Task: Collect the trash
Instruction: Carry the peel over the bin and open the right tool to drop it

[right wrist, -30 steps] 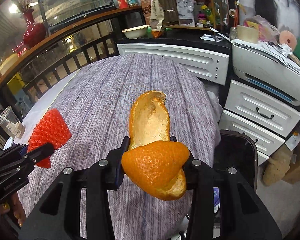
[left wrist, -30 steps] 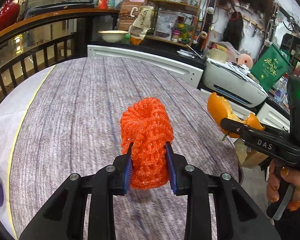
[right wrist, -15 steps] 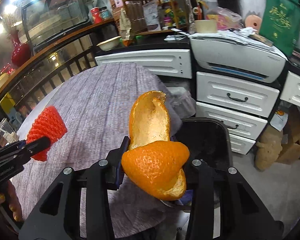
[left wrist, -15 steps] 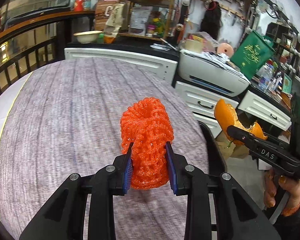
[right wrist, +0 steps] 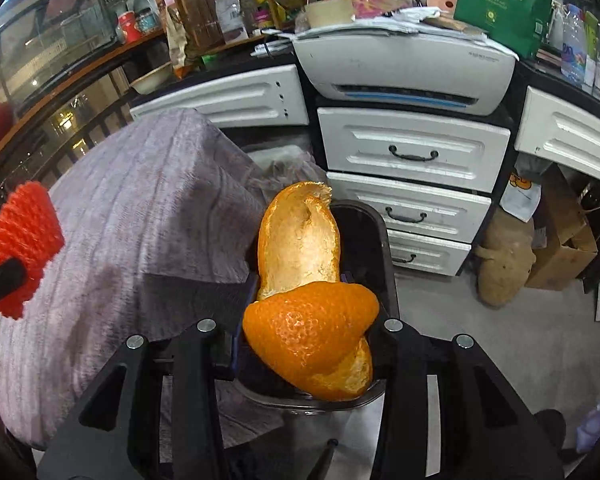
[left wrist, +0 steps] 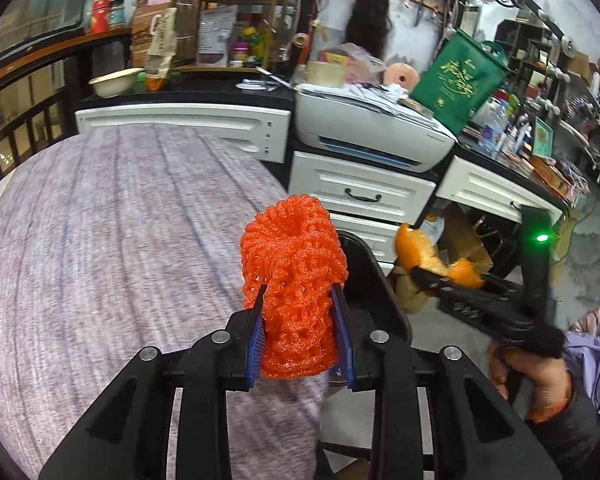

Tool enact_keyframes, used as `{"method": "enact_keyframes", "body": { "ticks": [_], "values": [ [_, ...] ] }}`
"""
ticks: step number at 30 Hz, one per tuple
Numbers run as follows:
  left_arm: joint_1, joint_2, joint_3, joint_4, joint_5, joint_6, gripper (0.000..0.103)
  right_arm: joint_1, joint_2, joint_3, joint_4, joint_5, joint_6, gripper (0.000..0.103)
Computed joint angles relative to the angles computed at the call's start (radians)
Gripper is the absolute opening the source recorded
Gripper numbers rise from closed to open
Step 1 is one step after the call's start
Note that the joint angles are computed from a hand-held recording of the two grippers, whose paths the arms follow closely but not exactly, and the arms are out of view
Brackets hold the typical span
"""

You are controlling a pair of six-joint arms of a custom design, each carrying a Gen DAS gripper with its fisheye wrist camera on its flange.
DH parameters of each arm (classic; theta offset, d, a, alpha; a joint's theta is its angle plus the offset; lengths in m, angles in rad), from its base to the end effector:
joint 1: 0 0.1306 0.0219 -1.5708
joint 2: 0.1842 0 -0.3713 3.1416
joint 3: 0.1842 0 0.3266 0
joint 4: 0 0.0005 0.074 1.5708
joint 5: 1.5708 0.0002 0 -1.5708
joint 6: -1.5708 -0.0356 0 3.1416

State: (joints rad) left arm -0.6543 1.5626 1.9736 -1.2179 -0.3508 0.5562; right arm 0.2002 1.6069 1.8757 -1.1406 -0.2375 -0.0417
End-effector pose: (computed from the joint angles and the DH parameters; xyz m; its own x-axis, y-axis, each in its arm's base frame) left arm 0.3725 -0.2709 0.5489 -0.6888 -0.0965 -0.7185 0.0227 0.9877 -0.1545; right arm 0.4763 0.1047 0.4964 -0.7638 -0.1136 -0.6354 -0.3101 0.9280 0.2068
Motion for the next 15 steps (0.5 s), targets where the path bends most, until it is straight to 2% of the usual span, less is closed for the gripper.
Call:
{"method": "enact_keyframes", "body": {
  "ticks": [5, 15],
  "values": [
    [-0.014, 0.039, 0.038, -0.009, 0.013, -0.005, 0.03, 0.009, 0.044, -0.013, 0.003, 0.011, 0.019, 0.041],
    [-0.028, 0.086, 0.077, -0.028, 0.035, -0.01, 0.03, 0.031, 0.151, 0.008, -0.015, 0.043, -0.016, 0.042]
  ]
}}
